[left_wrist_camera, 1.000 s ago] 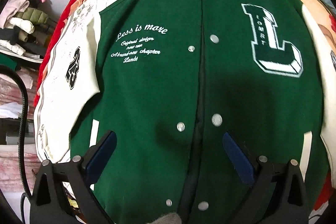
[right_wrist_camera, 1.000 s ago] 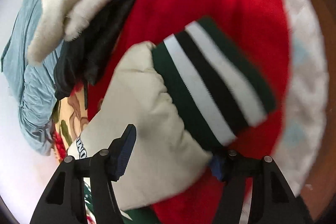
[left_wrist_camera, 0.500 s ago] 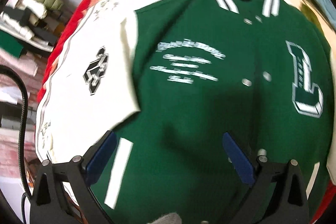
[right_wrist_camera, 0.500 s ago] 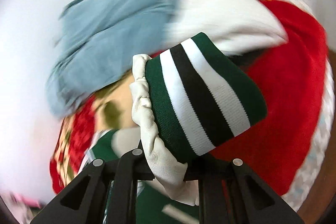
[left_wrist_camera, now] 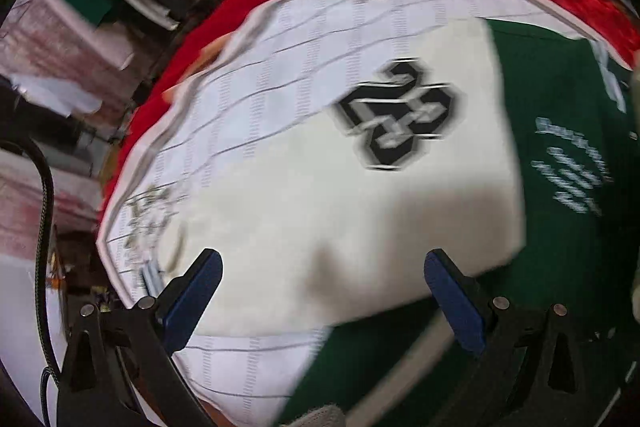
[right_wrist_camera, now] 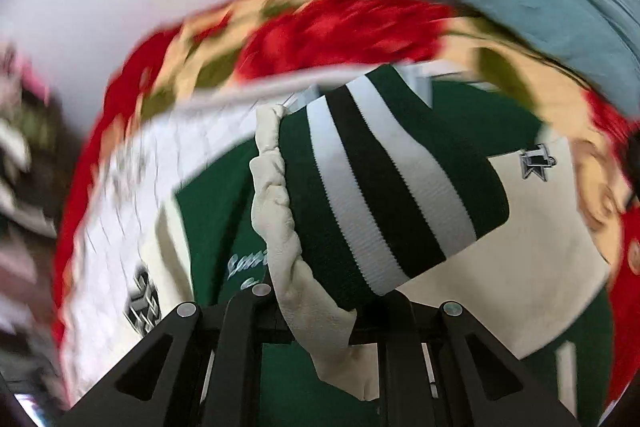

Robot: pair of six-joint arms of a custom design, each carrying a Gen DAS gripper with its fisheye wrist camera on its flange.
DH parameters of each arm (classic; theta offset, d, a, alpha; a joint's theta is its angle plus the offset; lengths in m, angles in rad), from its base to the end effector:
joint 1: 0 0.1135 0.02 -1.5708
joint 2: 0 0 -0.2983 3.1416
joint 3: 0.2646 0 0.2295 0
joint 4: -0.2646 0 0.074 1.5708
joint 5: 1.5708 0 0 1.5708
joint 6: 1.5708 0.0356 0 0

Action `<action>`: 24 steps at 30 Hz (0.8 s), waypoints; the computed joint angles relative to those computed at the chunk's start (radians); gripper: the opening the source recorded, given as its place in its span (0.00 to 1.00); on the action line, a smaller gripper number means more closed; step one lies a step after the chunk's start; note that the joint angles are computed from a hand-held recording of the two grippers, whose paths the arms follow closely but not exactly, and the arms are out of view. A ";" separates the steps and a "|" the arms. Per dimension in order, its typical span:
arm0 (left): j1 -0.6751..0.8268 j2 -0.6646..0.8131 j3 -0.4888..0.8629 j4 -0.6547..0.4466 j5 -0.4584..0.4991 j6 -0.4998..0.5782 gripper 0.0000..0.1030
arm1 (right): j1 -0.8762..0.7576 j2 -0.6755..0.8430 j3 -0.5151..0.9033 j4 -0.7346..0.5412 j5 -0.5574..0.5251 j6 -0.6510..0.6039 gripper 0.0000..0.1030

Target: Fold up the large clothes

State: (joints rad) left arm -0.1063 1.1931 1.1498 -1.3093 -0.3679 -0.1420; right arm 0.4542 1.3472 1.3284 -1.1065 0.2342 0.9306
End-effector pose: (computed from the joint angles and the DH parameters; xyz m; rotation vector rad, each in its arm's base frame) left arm 0.1576 -0.0039 0.3365 -0.1086 2.8401 0.4861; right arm 0.2043 0.0905 0.3622 0.6936 2.5573 0.1432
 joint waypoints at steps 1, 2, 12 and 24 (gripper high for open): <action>0.052 -0.011 -0.006 0.010 0.003 0.048 1.00 | 0.052 0.100 0.004 0.023 -0.013 -0.017 0.15; 0.127 -0.020 -0.022 0.032 0.008 0.111 1.00 | 0.104 0.149 -0.010 0.037 -0.030 -0.001 0.18; 0.857 -0.013 -0.003 -0.021 0.200 0.540 1.00 | 0.117 -0.074 -0.121 0.208 -0.323 -0.076 0.72; 1.265 0.326 -0.083 0.109 0.436 0.460 0.93 | 0.016 -0.118 -0.162 0.107 -0.430 -0.054 0.72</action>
State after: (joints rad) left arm 1.1588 1.5192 1.0665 -1.2001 0.0680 0.3176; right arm 0.4701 1.2288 1.1666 -0.9996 -0.1958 0.8763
